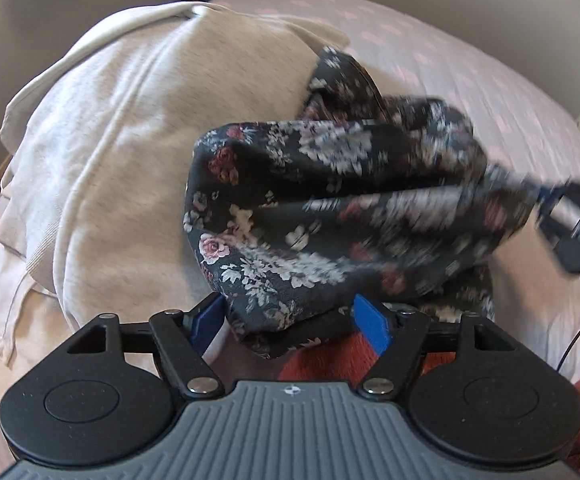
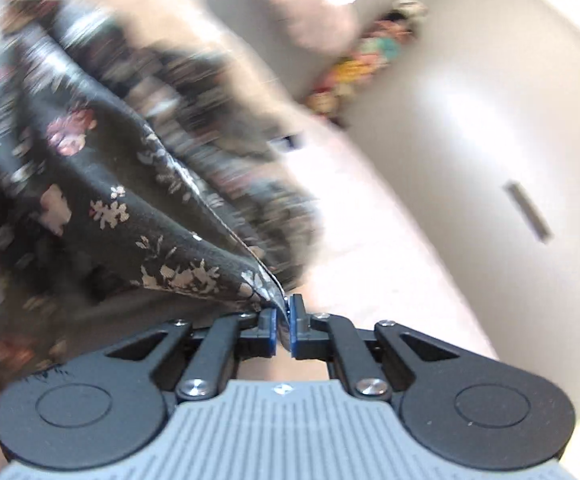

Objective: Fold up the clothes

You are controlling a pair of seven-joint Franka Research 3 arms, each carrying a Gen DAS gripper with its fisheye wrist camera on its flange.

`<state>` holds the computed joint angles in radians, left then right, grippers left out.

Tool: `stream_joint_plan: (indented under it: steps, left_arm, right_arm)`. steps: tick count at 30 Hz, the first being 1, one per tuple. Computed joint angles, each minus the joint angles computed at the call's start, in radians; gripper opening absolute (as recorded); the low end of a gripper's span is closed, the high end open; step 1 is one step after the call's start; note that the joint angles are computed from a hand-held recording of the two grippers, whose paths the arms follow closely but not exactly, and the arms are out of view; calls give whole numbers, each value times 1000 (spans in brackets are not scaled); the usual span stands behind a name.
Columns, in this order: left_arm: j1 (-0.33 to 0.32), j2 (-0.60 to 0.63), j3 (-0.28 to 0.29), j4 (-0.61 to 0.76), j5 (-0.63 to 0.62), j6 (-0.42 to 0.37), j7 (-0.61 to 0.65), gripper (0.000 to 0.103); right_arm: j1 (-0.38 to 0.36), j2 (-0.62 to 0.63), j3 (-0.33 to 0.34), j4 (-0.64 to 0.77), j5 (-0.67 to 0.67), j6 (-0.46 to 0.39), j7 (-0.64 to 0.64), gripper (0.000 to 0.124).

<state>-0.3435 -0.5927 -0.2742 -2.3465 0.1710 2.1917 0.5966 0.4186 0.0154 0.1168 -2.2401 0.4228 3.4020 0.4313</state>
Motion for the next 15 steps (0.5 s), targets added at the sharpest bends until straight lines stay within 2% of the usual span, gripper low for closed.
stream_joint_plan:
  steps: [4, 6, 8, 9, 10, 15]
  left_arm:
    - [-10, 45, 5, 22, -17, 40, 18, 71]
    - [-10, 83, -3, 61, -9, 31, 33, 70]
    - [-14, 123, -13, 106, 8, 37, 62, 70]
    - [-19, 144, -16, 128, 11, 49, 80, 70]
    - [-25, 165, -18, 150, 14, 62, 99, 70]
    - [-46, 288, -44, 277, 38, 101, 187, 70]
  right_arm:
    - [-16, -48, 22, 44, 214, 87, -123, 7]
    - [-38, -89, 26, 41, 242, 110, -113, 7]
    - [-61, -134, 22, 19, 215, 156, -77, 7]
    - [-80, -153, 32, 7, 221, 199, -88, 7]
    - [-102, -170, 51, 4, 252, 234, -123, 1]
    - [-222, -294, 106, -25, 460, 242, -256, 1]
